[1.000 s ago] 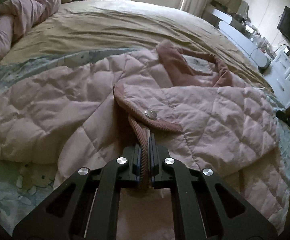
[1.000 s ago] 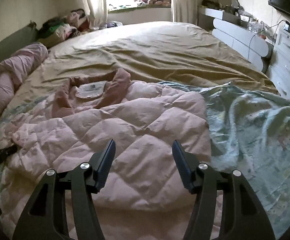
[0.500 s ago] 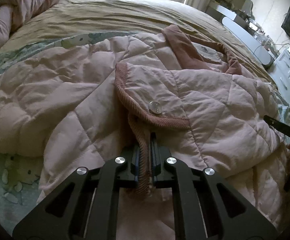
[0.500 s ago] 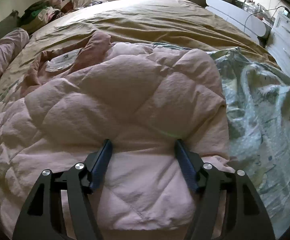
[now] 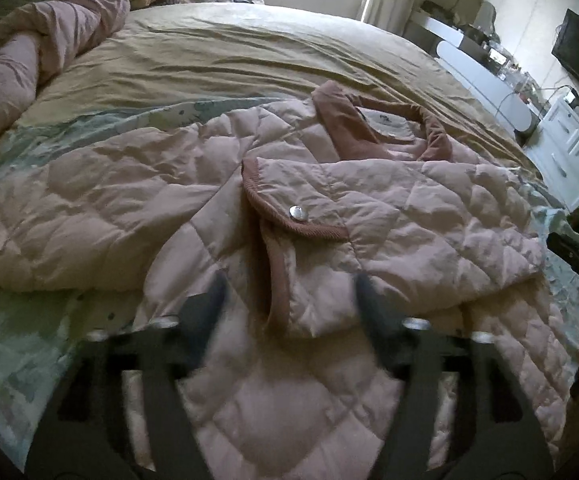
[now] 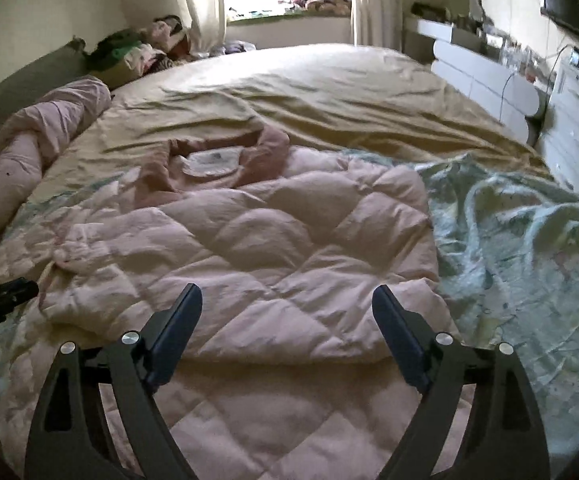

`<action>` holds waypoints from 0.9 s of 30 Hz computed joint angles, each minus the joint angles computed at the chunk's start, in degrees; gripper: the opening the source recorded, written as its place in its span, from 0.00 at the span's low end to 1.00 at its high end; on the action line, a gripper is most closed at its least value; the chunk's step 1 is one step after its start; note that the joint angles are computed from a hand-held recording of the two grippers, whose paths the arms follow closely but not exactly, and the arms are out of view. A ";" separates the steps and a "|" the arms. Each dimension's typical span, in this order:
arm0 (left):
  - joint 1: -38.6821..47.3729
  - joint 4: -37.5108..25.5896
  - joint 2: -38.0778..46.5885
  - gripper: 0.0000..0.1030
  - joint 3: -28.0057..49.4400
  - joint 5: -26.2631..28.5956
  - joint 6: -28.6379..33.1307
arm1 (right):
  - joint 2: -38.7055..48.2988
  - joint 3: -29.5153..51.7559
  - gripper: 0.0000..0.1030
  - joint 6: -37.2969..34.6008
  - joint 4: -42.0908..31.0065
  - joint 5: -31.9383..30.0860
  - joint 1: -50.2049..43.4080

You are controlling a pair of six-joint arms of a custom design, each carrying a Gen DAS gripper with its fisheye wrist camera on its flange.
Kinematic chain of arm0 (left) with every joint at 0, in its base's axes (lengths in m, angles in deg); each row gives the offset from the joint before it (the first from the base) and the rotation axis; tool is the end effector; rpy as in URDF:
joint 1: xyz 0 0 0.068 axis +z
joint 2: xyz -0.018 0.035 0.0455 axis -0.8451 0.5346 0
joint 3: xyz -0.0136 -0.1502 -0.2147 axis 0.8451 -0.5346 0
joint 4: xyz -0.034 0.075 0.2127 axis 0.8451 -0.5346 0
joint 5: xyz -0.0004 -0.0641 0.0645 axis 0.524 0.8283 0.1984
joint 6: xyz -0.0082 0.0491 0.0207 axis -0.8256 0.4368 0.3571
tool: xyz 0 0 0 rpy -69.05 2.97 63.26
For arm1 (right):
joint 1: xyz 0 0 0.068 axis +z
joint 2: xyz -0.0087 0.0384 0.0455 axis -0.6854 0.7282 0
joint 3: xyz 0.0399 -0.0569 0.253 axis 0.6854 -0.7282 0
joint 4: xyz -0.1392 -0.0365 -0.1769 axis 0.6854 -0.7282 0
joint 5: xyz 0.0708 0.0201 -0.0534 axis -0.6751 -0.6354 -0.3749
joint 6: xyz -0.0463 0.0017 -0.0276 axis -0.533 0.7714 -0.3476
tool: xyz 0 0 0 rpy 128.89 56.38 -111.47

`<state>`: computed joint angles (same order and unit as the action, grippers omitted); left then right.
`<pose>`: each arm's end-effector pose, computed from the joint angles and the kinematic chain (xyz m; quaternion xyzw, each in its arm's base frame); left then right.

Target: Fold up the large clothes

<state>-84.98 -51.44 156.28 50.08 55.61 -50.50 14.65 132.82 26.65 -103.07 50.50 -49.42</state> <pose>0.2779 -0.1343 0.1710 -0.0972 0.9462 -0.0567 0.3033 0.3542 -0.0274 0.2468 -0.0995 0.9329 0.0914 0.3337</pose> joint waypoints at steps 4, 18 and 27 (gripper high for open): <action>-1.29 -3.49 -3.78 0.91 -0.83 -1.94 -2.64 | -5.66 -3.18 0.95 1.32 0.03 -1.41 0.06; 0.59 -12.21 -19.38 0.91 -6.21 -4.61 -3.98 | -16.61 -4.47 0.96 6.13 -2.48 0.40 8.08; 6.88 -14.41 -28.87 0.91 -11.61 -4.10 -1.36 | -17.14 -2.55 0.96 11.46 -1.99 4.77 19.49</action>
<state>-78.10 -65.85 127.40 38.47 51.51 -51.85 -2.49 130.26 38.11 -105.06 55.28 -29.94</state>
